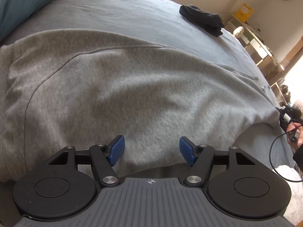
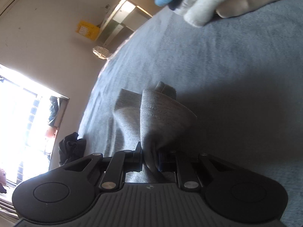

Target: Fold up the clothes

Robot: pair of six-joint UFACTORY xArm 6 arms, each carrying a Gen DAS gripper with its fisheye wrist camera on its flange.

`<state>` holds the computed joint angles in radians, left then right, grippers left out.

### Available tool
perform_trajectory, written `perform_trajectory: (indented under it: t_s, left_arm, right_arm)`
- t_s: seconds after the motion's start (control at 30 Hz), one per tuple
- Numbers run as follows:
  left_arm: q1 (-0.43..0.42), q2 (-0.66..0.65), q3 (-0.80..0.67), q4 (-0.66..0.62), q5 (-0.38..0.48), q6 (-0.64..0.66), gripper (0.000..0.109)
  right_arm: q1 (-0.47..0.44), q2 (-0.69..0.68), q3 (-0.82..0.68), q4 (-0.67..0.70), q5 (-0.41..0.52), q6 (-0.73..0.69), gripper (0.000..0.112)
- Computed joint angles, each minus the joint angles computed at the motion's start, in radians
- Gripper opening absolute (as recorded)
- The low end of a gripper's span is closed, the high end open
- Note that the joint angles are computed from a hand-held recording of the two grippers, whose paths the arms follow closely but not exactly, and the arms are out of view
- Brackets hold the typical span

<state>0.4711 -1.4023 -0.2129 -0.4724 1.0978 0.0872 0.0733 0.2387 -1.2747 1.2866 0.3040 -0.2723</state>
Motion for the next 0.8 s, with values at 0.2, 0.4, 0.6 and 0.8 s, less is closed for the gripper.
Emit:
perform_trajectory:
  t_s: [0.2, 0.4, 0.6, 0.8]
  left_arm:
    - [0.041, -0.039, -0.010, -0.001, 0.046, -0.015, 0.064]
    - [-0.083, 0.026, -0.065, 0.003, -0.084, 0.006, 0.065]
    - [-0.387, 0.419, -0.171, 0.222, -0.495, -0.015, 0.065]
    - [-0.537, 0.785, -0.292, 0.138, -0.780, 0.251, 0.066]
  right_arm:
    - [-0.066, -0.033, 0.055, 0.067, 0.086, 0.169, 0.047]
    - [-0.050, -0.202, 0.208, 0.050, -0.072, 0.207, 0.051]
    - [0.039, -0.205, 0.083, -0.460, 0.099, 0.298, 0.051]
    - [0.168, 0.084, -0.351, -0.887, 0.340, 0.508, 0.066]
